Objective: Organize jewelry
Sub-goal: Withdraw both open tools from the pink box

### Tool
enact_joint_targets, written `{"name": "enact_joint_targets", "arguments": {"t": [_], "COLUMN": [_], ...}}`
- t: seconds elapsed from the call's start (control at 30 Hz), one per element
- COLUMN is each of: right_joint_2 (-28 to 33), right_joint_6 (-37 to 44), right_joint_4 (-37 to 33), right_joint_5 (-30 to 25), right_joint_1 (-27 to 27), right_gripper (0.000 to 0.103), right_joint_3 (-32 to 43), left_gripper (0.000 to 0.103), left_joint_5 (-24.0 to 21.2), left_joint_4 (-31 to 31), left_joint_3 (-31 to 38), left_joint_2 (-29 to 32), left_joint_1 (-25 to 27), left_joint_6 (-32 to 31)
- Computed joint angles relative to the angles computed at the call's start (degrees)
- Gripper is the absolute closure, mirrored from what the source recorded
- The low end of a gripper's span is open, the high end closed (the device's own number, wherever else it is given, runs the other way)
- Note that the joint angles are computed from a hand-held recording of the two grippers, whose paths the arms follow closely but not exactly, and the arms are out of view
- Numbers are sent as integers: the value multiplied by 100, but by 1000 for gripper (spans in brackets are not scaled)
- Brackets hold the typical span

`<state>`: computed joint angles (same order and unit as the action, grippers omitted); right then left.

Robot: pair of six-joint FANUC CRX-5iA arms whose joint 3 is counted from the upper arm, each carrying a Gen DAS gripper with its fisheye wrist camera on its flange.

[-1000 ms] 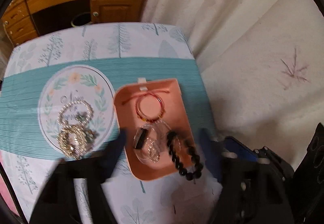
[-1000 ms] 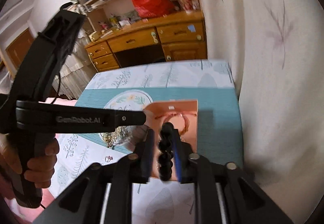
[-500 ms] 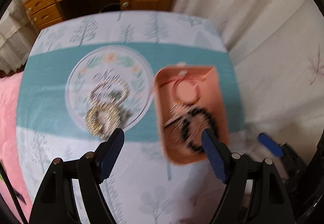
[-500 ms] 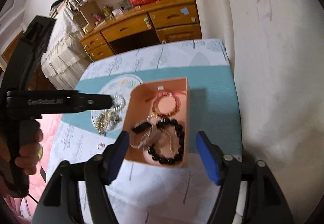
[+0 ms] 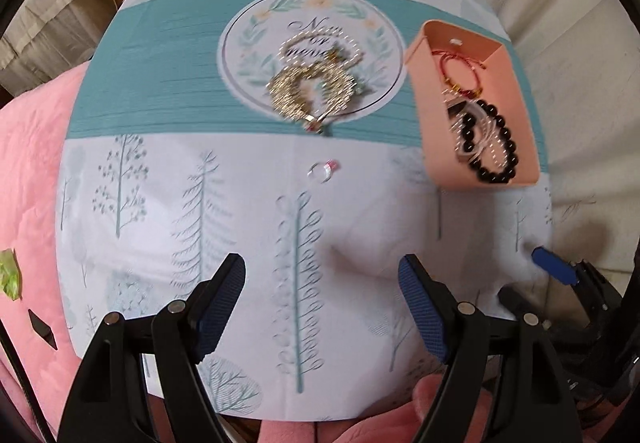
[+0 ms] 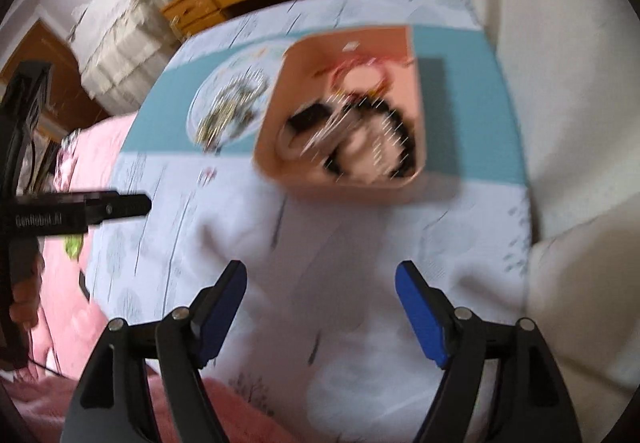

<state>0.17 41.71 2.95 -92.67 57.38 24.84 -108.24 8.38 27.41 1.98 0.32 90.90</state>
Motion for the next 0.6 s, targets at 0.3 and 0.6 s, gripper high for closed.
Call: {"name": "enact_joint_targets", "arguments": {"t": [0.3,0.6], "right_joint_2": [560,617], "right_joint_6": [1717,1169], "right_joint_4": [766,1450], "right_joint_5": [-342,1153], "right_joint_1": [1013,1409], "right_gripper": [26,26], "right_joint_3": [180,-491], "left_gripper": [26,26], "left_joint_5": [438,1917], "left_joint_4": [109,1233], "left_joint_3": [-487,-1404], "left_joint_2": [-325,-313], "left_joint_1": [271,729], "left_joint_6": [-786,-1649]}}
